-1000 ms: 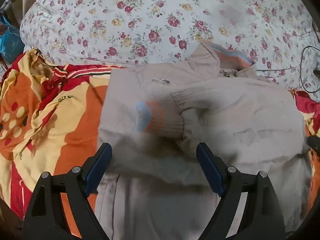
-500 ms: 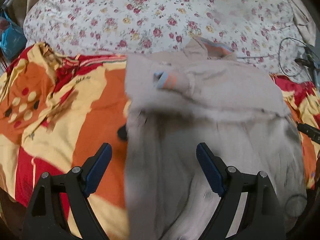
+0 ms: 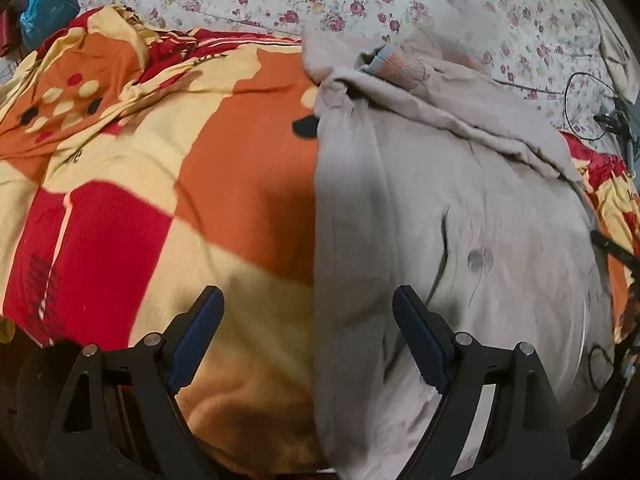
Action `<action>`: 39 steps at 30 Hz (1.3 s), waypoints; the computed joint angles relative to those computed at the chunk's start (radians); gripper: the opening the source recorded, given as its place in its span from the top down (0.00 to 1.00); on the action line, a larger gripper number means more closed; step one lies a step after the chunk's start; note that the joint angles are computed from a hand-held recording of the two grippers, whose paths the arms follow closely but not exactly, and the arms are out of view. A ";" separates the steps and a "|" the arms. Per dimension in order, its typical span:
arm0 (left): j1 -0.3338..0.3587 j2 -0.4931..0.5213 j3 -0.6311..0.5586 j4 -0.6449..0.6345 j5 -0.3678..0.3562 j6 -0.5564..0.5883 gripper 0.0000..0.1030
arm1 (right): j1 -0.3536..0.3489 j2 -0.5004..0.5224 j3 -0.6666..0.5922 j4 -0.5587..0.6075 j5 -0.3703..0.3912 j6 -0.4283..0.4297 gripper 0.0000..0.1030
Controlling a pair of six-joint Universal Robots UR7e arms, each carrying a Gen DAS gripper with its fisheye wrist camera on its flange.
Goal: Fold large clothes
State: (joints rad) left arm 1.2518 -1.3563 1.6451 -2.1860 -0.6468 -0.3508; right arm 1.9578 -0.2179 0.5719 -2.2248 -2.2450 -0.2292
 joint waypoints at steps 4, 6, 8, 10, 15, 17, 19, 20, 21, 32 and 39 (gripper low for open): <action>0.010 -0.008 0.021 0.015 -0.008 -0.028 0.16 | 0.001 0.016 -0.019 0.008 -0.086 -0.002 1.00; 0.009 -0.012 0.031 0.024 -0.013 -0.035 0.16 | 0.000 0.001 0.010 -0.012 -0.074 0.009 1.00; -0.003 -0.020 0.057 -0.007 0.016 -0.020 0.16 | 0.002 -0.036 0.059 -0.017 -0.045 0.014 0.95; -0.008 -0.023 0.064 -0.011 0.025 -0.009 0.16 | 0.000 -0.078 0.105 0.009 0.002 0.040 0.83; -0.007 -0.034 0.073 -0.020 0.013 -0.024 0.16 | -0.006 -0.215 0.282 0.053 0.150 0.115 0.42; -0.010 -0.042 0.080 -0.020 0.007 -0.029 0.16 | -0.008 -0.248 0.339 0.057 0.167 0.126 0.40; -0.013 -0.046 0.081 -0.003 -0.005 -0.033 0.16 | -0.013 -0.266 0.376 0.060 0.166 0.151 0.40; -0.017 -0.049 0.086 0.003 -0.003 -0.036 0.16 | -0.018 -0.275 0.403 0.055 0.166 0.171 0.40; -0.023 -0.051 0.092 0.012 0.005 -0.037 0.16 | -0.021 -0.275 0.411 0.055 0.163 0.173 0.50; -0.038 -0.081 0.139 0.063 -0.006 -0.084 0.16 | -0.010 -0.327 0.532 -0.129 0.083 0.037 0.95; -0.029 -0.101 0.163 0.085 -0.080 -0.109 0.16 | -0.004 -0.329 0.530 -0.105 0.087 0.082 0.81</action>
State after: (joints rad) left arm 1.2226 -1.4576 1.8081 -2.1007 -0.7267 -0.4595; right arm 1.9540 -0.5471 1.1015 -2.3297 -2.1583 -0.1474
